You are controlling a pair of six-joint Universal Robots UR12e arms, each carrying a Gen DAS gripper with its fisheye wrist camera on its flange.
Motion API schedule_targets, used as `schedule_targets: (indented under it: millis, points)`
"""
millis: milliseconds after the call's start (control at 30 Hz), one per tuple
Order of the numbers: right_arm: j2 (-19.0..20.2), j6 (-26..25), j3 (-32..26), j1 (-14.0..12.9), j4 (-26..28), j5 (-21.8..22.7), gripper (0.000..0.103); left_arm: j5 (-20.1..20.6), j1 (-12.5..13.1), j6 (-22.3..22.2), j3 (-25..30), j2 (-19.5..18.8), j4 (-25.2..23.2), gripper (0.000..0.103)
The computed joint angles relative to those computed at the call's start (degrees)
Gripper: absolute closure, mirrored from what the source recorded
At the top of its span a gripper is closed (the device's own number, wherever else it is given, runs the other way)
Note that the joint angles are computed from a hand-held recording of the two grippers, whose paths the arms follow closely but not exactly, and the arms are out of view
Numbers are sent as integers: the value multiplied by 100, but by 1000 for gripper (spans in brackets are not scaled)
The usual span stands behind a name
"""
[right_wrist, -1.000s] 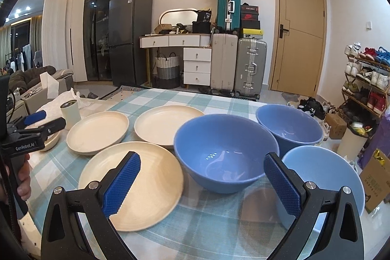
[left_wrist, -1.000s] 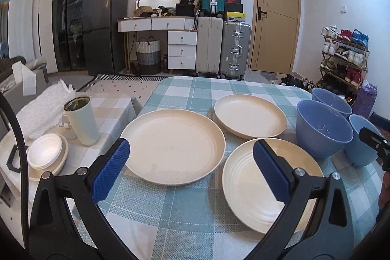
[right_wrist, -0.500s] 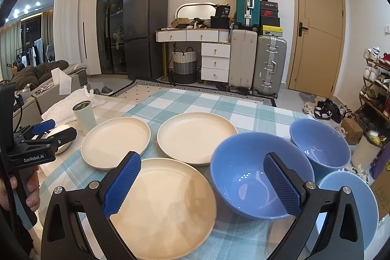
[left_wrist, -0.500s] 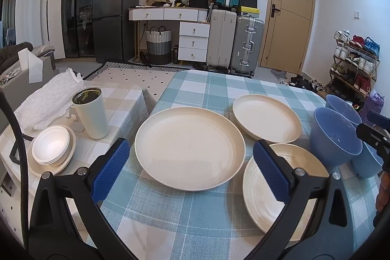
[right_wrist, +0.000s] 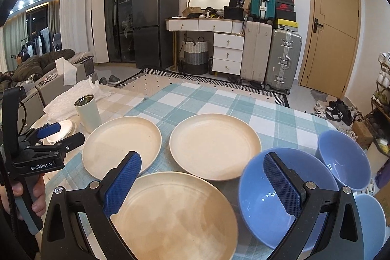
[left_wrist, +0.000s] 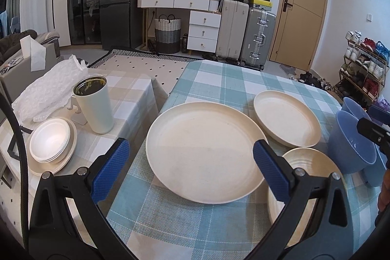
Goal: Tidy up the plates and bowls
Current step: 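Move the left tool toward the rim of a cream plate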
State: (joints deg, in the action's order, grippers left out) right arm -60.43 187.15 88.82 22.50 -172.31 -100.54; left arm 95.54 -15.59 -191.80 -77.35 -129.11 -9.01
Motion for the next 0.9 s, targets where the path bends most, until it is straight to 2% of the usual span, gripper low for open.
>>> schedule_targets:
  millis: [333, 433, 633, 900]
  points:
    - [408, -170, -571, 15, 428, 346, 1, -29, 113, -38, 239, -193, -300, 2]
    - [483, -176, -661, 25, 535, 402, 4, -84, 141, -71, 306, -243, -393, 2]
    - [638, -149, -859, 20, 809, 578, 8, -19, 136, 53, 482, -343, -677, 5]
    - [859, -101, -1157, -5, 1192, 843, 16, -196, 193, 16, 582, -436, -943, 14]
